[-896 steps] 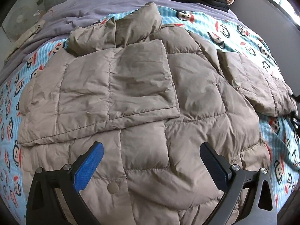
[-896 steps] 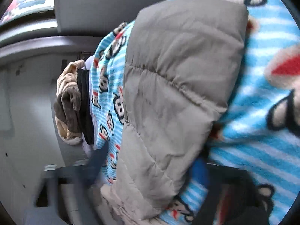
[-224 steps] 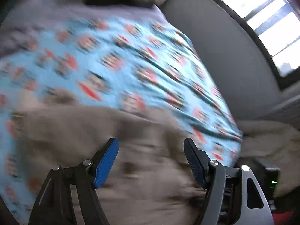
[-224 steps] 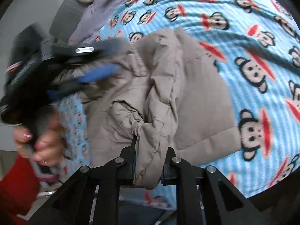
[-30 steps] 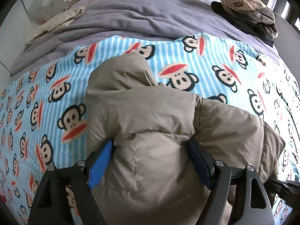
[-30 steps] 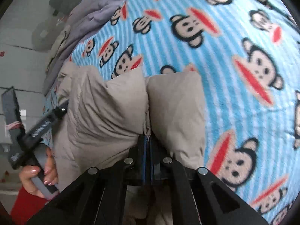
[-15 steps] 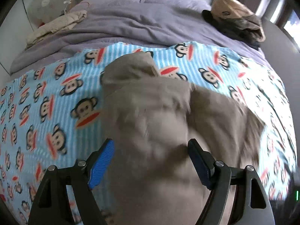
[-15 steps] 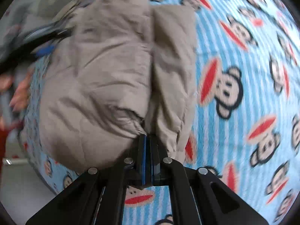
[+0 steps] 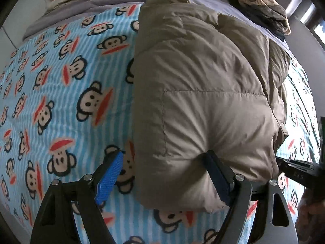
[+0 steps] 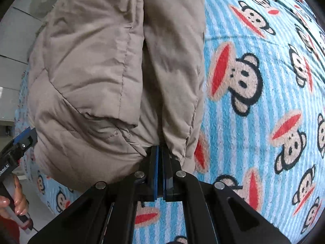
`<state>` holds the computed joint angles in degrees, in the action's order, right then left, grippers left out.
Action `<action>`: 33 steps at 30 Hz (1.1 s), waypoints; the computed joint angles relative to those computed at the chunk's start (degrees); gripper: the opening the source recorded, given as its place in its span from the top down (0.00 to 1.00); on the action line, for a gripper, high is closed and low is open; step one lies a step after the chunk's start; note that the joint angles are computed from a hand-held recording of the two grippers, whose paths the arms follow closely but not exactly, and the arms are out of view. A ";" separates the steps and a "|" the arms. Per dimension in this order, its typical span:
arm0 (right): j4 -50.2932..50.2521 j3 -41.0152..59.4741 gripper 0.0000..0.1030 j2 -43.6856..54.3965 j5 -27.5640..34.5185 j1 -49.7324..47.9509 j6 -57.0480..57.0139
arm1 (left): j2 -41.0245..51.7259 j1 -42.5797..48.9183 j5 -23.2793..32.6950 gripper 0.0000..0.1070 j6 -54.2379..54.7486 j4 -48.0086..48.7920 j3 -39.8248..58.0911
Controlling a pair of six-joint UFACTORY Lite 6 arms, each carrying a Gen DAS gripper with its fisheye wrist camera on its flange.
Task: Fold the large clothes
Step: 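Release the bundle and withdraw both grippers from the folded jacket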
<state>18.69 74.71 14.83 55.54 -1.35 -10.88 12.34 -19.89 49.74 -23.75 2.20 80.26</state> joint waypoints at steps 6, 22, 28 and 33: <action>0.32 1.50 0.96 -4.32 6.04 -1.56 1.16 | -0.82 -0.39 3.11 0.22 -1.49 1.14 1.46; 3.88 -5.94 0.96 -19.62 15.81 -5.01 3.61 | -7.54 -4.65 12.08 0.22 -3.52 0.33 2.16; 4.42 -6.28 0.96 -21.13 16.19 -3.08 4.75 | -11.22 -6.82 14.29 0.22 -5.06 -0.53 -0.33; 3.29 -6.94 0.96 -22.63 15.07 1.07 8.21 | -13.68 -7.79 15.35 0.22 -6.24 -0.73 -1.63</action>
<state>21.98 67.77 -7.80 70.61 -0.28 -2.67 -1.34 -27.68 65.08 -29.99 1.47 78.64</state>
